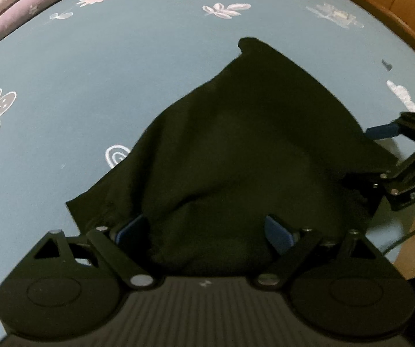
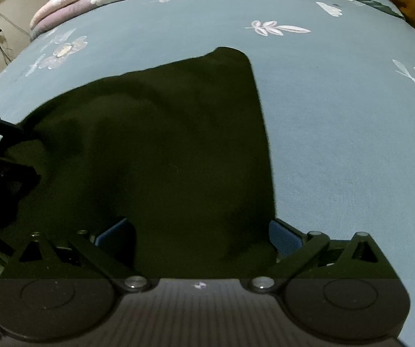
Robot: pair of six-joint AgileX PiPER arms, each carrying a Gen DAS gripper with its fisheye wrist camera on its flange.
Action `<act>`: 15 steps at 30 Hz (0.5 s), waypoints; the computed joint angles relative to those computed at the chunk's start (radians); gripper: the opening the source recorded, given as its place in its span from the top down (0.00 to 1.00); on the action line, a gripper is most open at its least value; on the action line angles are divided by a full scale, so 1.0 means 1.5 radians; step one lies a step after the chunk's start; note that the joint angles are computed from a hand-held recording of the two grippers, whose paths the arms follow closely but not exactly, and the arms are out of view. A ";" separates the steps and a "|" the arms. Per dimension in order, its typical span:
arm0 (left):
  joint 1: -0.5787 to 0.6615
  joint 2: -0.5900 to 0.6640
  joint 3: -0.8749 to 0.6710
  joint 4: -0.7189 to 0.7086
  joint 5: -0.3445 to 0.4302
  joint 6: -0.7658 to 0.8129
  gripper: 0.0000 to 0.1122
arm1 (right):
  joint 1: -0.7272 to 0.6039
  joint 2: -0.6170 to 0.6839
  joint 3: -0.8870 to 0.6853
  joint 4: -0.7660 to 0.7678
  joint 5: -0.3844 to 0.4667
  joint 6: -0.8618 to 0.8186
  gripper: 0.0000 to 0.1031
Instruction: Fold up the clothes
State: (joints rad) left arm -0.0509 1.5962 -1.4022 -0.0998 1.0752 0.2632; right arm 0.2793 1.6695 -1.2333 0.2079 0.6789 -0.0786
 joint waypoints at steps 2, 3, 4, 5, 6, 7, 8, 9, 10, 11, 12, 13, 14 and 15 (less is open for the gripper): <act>-0.016 0.004 -0.001 0.015 -0.007 -0.015 0.20 | -0.008 -0.009 0.017 0.013 -0.008 -0.011 0.00; -0.026 0.001 0.002 0.029 -0.014 -0.031 0.20 | -0.015 -0.014 0.027 0.031 -0.015 -0.026 0.00; -0.035 -0.004 0.007 0.042 -0.021 -0.047 0.20 | -0.028 -0.026 0.047 0.070 -0.031 -0.061 0.00; -0.045 -0.013 0.013 0.057 -0.028 -0.065 0.20 | -0.041 -0.032 0.059 0.109 -0.040 -0.100 0.00; -0.057 -0.024 0.020 0.074 -0.036 -0.086 0.20 | -0.054 -0.037 0.071 0.149 -0.046 -0.141 0.00; -0.068 -0.036 0.026 0.091 -0.043 -0.107 0.20 | -0.064 -0.038 0.075 0.174 -0.049 -0.169 0.00; -0.076 -0.046 0.032 0.100 -0.051 -0.126 0.20 | -0.076 -0.041 0.078 0.202 -0.046 -0.202 0.00; -0.082 -0.055 0.038 0.099 -0.060 -0.143 0.20 | -0.089 -0.043 0.082 0.231 -0.043 -0.236 0.00; -0.087 -0.063 0.044 0.098 -0.068 -0.160 0.20 | -0.107 -0.046 0.086 0.279 -0.035 -0.297 0.00; -0.092 -0.069 0.051 0.095 -0.076 -0.174 0.20 | -0.124 -0.051 0.092 0.323 -0.026 -0.352 0.00; -0.099 -0.071 0.059 0.093 -0.080 -0.190 0.20 | -0.140 -0.055 0.097 0.365 -0.016 -0.404 0.00; -0.110 -0.072 0.070 0.102 -0.084 -0.210 0.20 | -0.156 -0.059 0.101 0.404 -0.003 -0.454 0.00; -0.122 -0.073 0.083 0.119 -0.091 -0.233 0.20 | -0.170 -0.058 0.101 0.440 0.018 -0.498 0.00; -0.135 -0.075 0.099 0.139 -0.102 -0.261 0.20 | -0.184 -0.053 0.099 0.475 0.043 -0.540 0.00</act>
